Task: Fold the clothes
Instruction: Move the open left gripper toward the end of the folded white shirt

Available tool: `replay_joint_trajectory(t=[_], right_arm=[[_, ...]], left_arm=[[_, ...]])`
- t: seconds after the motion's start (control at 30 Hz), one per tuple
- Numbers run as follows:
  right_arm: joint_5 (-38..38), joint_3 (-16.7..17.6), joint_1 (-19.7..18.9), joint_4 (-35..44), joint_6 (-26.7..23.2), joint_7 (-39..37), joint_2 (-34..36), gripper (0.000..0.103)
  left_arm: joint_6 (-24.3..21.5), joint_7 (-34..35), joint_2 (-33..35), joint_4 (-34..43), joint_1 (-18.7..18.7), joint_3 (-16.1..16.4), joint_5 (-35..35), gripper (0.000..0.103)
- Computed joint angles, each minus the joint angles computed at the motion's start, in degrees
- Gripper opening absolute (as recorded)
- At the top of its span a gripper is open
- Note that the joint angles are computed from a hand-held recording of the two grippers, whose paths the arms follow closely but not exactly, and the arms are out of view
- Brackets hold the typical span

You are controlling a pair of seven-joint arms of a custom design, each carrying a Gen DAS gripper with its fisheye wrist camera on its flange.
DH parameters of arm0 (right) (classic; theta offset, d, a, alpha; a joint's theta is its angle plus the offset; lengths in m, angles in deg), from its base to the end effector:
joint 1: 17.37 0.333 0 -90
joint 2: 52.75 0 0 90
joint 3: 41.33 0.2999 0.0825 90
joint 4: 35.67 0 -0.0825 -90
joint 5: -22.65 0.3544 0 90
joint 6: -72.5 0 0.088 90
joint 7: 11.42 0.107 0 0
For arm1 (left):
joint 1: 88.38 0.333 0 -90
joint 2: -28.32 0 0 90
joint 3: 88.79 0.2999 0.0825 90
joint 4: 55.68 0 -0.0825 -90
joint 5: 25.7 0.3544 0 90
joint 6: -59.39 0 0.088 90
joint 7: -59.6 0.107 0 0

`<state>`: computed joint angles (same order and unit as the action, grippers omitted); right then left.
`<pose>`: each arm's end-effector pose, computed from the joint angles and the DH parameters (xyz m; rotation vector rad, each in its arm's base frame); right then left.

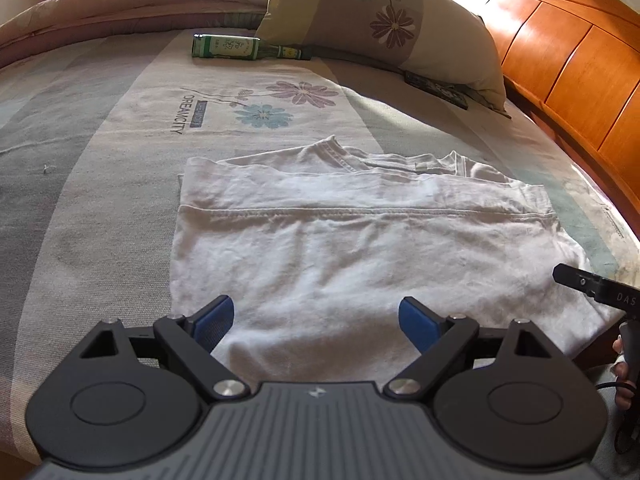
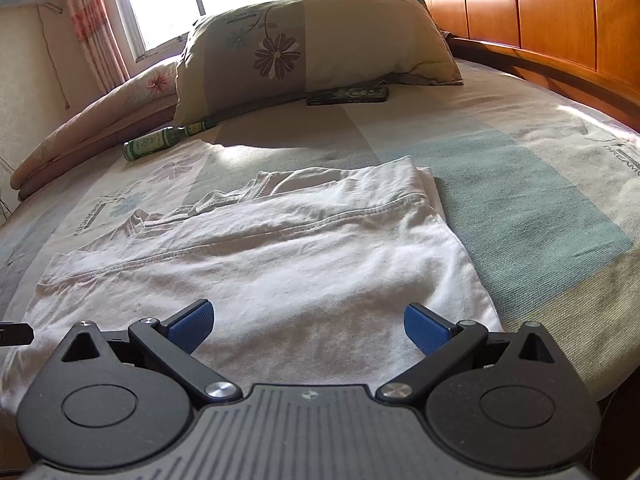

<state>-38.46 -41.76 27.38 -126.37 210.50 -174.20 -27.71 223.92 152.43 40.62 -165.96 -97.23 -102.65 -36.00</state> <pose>0.4898 0.4718 0.4274 -1.2811 1.9392 -0.6878 0.5827 -0.2218 0.4687 -1.6301 2.1330 -0.9706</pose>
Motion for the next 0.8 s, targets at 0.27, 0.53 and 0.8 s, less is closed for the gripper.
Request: replay_joint_trajectory(t=[0.27,0.53,0.8], right_arm=[[7.1,1.4,-0.2,14.4,4.9,-18.0,9.6,0.103],[14.9,-1.7,3.0,15.4,-1.5,-28.2,9.4,0.103],[16.0,-3.1,-0.7,13.7,-0.5,-25.0,8.4,0.103]], left_arm=[[-0.2,4.8,1.0,0.9,1.2,-1.7,-3.8,0.090],[-1.4,4.0,1.6,1.2,1.5,-0.7,-3.9,0.090],[-1.5,7.0,3.9,4.5,1.5,-2.0,-4.1,0.090]])
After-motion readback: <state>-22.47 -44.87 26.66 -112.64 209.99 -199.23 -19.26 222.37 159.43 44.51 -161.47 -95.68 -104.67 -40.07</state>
